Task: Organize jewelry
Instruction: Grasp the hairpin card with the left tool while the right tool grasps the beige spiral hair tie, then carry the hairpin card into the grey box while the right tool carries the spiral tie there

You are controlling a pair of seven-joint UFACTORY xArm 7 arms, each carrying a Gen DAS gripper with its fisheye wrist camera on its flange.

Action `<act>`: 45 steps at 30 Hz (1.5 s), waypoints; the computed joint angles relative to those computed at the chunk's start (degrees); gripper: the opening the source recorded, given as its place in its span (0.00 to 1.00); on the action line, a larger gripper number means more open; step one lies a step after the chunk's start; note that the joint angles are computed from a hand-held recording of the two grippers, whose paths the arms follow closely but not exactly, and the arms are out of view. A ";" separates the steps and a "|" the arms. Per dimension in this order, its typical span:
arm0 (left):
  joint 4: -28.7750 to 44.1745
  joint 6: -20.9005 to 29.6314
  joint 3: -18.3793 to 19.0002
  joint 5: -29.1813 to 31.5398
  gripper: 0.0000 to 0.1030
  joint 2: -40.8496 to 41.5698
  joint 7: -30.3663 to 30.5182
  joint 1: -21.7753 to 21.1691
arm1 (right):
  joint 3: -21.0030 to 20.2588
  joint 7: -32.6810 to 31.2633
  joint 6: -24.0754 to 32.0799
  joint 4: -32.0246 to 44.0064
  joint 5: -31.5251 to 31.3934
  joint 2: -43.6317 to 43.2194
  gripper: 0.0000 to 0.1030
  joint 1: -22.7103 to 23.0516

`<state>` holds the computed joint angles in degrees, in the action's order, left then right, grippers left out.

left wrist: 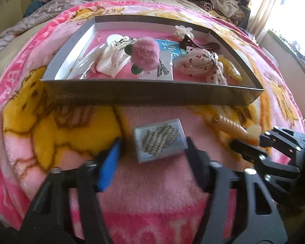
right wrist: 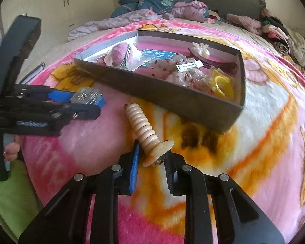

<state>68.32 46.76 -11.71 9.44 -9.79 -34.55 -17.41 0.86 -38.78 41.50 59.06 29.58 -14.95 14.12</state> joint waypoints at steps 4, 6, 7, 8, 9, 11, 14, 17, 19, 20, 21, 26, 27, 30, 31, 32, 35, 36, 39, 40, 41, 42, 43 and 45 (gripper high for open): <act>0.06 0.55 -0.02 0.27 0.38 -0.19 2.03 -0.29 | -0.28 0.64 0.71 -1.78 1.02 -2.23 0.21 0.07; -0.58 0.29 0.07 -0.19 0.38 -1.05 2.49 -0.34 | -0.48 1.03 0.87 -2.46 1.20 -3.14 0.21 0.22; -0.87 0.16 0.01 -0.20 0.38 -1.41 2.68 -0.34 | -0.69 1.15 1.31 -2.59 1.48 -3.55 0.21 0.36; -1.03 0.27 -0.07 -0.13 0.38 -1.74 2.91 -0.32 | -0.74 1.25 1.42 -2.63 1.60 -3.74 0.21 0.51; -1.49 0.19 -0.08 -0.27 0.38 -2.37 3.07 -0.30 | -0.68 1.39 1.35 -2.68 1.64 -3.92 0.21 0.66; -2.10 0.04 -0.08 -0.74 0.38 -3.25 3.31 -0.19 | -0.66 1.50 1.54 -2.70 1.68 -4.43 0.21 1.00; -2.77 0.26 -0.25 -0.91 0.38 -4.68 3.51 0.16 | -0.71 1.55 1.80 -2.48 2.05 -4.99 0.21 1.64; -3.36 0.62 -0.45 -0.48 0.38 -6.17 3.54 0.69 | -0.71 1.49 2.13 -1.97 2.47 -5.43 0.21 2.19; -3.98 0.60 -0.38 -0.59 0.38 -7.36 3.56 1.08 | -0.57 1.52 2.06 -1.69 2.53 -5.67 0.21 2.55; -4.13 0.64 -0.42 -0.60 0.38 -7.79 3.58 1.26 | -0.48 1.63 1.95 -1.52 2.48 -5.71 0.21 2.69; -4.38 0.58 -0.40 -0.63 0.38 -8.37 3.65 1.45 | -0.43 1.71 1.97 -1.27 2.52 -5.79 0.21 2.87; -4.91 0.61 -0.55 -0.58 0.38 -10.48 3.72 2.51 | -0.07 2.88 2.05 0.28 2.08 -5.46 0.20 3.29; -4.97 0.66 -0.53 -0.56 0.38 -10.84 3.85 2.71 | -0.08 2.99 1.92 0.57 2.21 -5.21 0.21 3.41; -4.88 0.90 -0.33 -0.71 0.38 -11.58 4.60 3.27 | 0.09 3.34 1.87 1.71 2.36 -4.73 0.21 3.71; -4.77 0.99 -0.33 -0.81 0.38 -11.66 4.73 3.42 | 0.16 3.39 1.94 2.27 2.30 -4.41 0.20 3.80; -4.64 1.04 -0.30 -0.92 0.38 -11.74 4.89 3.56 | 0.29 3.58 1.99 3.04 2.12 -3.99 0.20 3.81; -4.11 1.06 0.06 -1.35 0.38 -11.78 5.69 3.99 | 0.51 3.64 1.50 4.48 2.28 -3.19 0.20 3.92; -3.85 1.10 0.15 -1.41 0.38 -11.66 5.89 4.18 | 0.57 3.70 1.35 5.06 2.29 -2.80 0.21 3.92; -3.42 0.93 0.44 -1.73 0.38 -11.33 6.25 4.65 | 0.78 3.98 0.95 6.85 2.34 -1.63 0.21 3.80; -3.24 0.86 0.51 -1.86 0.38 -11.17 6.38 4.74 | 0.84 3.98 0.85 7.32 2.41 -1.34 0.21 3.78; -3.06 0.79 0.50 -1.83 0.38 -11.00 6.44 4.87 | 0.91 4.06 0.62 7.92 2.41 -0.91 0.21 3.71; -2.72 0.75 0.61 -1.99 0.38 -10.65 6.63 4.93 | 0.95 4.13 0.44 8.36 2.47 -0.53 0.20 3.62; -2.56 0.65 0.72 -2.19 0.38 -10.48 6.84 4.94 | 0.94 4.21 0.46 8.88 2.56 -0.20 0.20 3.52; -1.86 0.61 0.83 -2.26 0.38 -9.94 7.05 5.10 | 1.01 4.27 0.13 9.83 2.65 0.47 0.21 3.27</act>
